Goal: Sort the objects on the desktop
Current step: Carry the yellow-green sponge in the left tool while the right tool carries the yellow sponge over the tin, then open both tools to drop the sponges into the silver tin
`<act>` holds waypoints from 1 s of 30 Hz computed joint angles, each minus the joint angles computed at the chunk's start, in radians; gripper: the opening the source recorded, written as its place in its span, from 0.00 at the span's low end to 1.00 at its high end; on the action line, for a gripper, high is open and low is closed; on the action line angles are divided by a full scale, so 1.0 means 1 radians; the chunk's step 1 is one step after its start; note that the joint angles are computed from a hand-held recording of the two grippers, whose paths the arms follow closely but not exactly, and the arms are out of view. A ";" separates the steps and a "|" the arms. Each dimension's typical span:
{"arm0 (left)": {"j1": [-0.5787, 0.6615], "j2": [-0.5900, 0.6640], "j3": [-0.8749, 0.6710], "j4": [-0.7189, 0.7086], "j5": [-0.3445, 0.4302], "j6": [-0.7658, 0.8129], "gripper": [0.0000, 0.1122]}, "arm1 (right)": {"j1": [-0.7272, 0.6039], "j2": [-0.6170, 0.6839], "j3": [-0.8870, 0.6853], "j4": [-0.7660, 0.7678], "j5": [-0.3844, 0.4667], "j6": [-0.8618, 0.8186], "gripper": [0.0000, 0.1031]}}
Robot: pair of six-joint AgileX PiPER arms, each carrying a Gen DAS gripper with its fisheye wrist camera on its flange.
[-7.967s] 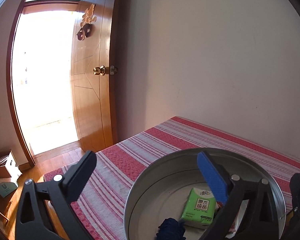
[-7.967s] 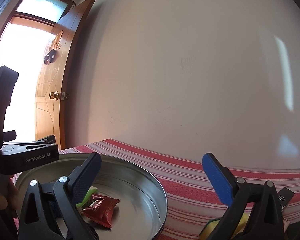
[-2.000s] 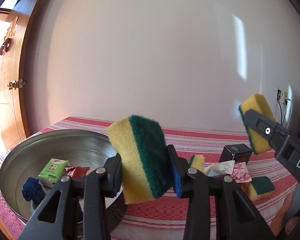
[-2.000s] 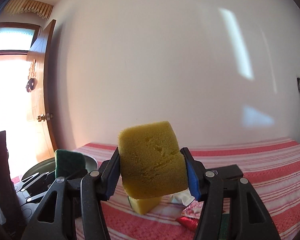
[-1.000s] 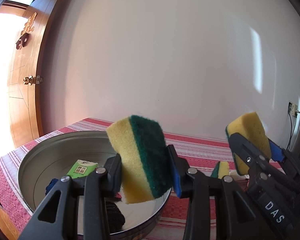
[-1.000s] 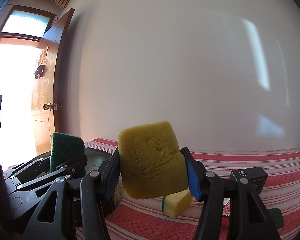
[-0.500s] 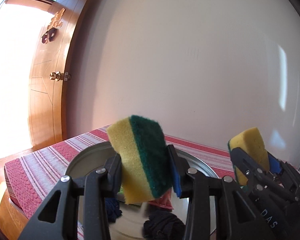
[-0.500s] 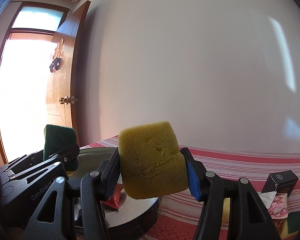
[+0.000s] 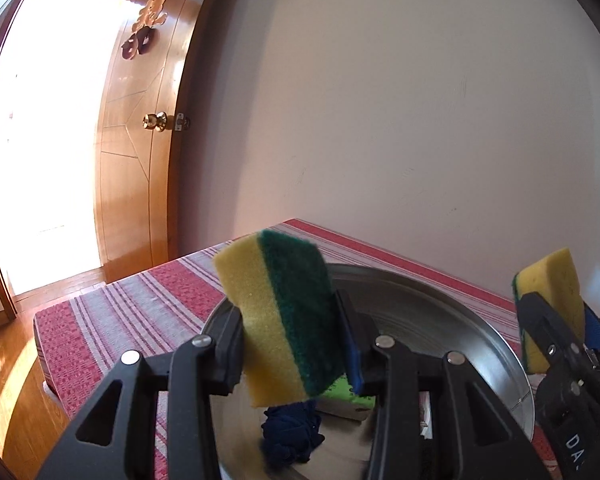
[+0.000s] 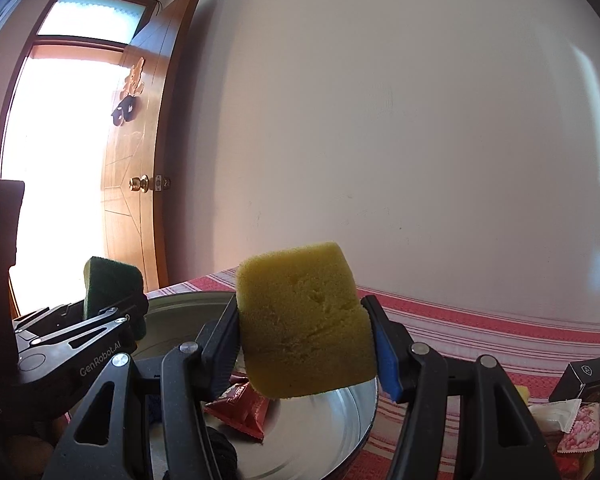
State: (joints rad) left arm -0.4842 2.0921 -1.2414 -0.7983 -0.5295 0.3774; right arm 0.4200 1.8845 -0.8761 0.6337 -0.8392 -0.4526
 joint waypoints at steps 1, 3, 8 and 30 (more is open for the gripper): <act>0.000 0.000 -0.001 -0.007 -0.001 0.006 0.35 | 0.007 0.005 -0.003 0.012 -0.013 -0.017 0.59; 0.002 0.000 -0.008 -0.014 0.005 0.013 0.35 | 0.024 0.020 -0.013 0.044 -0.046 -0.063 0.59; -0.019 0.000 -0.035 -0.073 -0.037 0.100 0.35 | 0.033 0.035 -0.027 0.058 -0.064 -0.097 0.59; -0.038 0.033 -0.114 -0.340 -0.037 0.394 0.54 | -0.041 0.054 -0.128 0.052 0.138 -0.069 0.77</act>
State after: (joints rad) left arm -0.5225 2.1250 -1.3559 -1.1381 -0.5660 0.7710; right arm 0.3789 1.9381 -1.0037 0.6857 -0.7012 -0.5221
